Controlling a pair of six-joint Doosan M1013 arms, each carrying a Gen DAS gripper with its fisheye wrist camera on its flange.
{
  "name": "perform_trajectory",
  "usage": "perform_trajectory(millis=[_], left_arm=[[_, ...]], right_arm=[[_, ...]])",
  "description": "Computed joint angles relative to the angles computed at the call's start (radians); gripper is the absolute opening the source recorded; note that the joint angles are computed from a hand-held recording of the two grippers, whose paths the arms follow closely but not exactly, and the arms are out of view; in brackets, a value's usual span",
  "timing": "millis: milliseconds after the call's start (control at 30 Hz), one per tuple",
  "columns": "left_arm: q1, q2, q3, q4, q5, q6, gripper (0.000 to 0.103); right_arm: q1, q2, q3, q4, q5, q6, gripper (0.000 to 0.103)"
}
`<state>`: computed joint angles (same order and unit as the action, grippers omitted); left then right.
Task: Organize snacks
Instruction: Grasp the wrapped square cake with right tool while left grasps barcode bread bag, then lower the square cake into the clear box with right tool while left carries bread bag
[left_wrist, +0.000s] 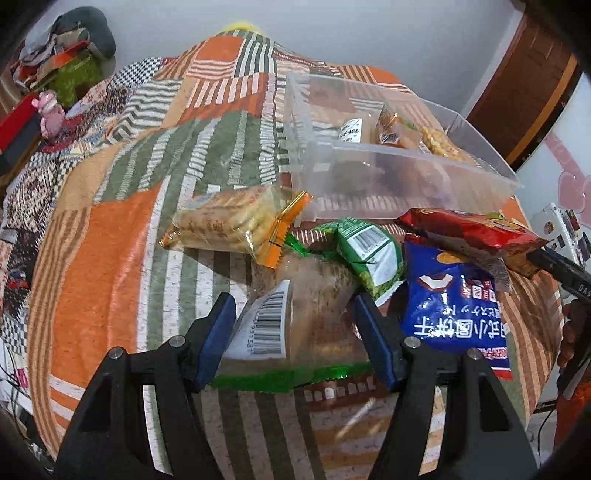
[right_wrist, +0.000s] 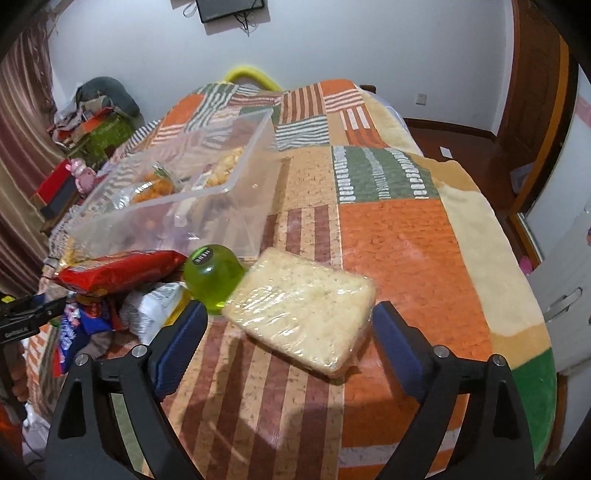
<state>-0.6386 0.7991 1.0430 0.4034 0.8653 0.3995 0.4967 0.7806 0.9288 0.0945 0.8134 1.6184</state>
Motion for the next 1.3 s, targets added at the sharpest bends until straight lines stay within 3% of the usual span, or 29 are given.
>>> perform_trajectory(millis=[233, 500, 667, 1300], left_arm=[[0.004, 0.01, 0.001, -0.01, -0.029, -0.001, 0.066], [-0.003, 0.012, 0.003, 0.003, -0.022, -0.016, 0.053], [-0.012, -0.006, 0.022, 0.023, -0.012, -0.032, 0.052], [-0.048, -0.065, 0.02, 0.248, -0.012, -0.133, 0.051]], right_arm=[[-0.004, 0.019, -0.023, -0.001, 0.032, 0.039, 0.089], [-0.01, 0.0, 0.008, 0.037, -0.001, 0.007, 0.085], [-0.013, -0.012, 0.026, 0.043, -0.014, 0.007, 0.085], [-0.004, -0.063, 0.054, 0.104, -0.147, -0.068, 0.084]])
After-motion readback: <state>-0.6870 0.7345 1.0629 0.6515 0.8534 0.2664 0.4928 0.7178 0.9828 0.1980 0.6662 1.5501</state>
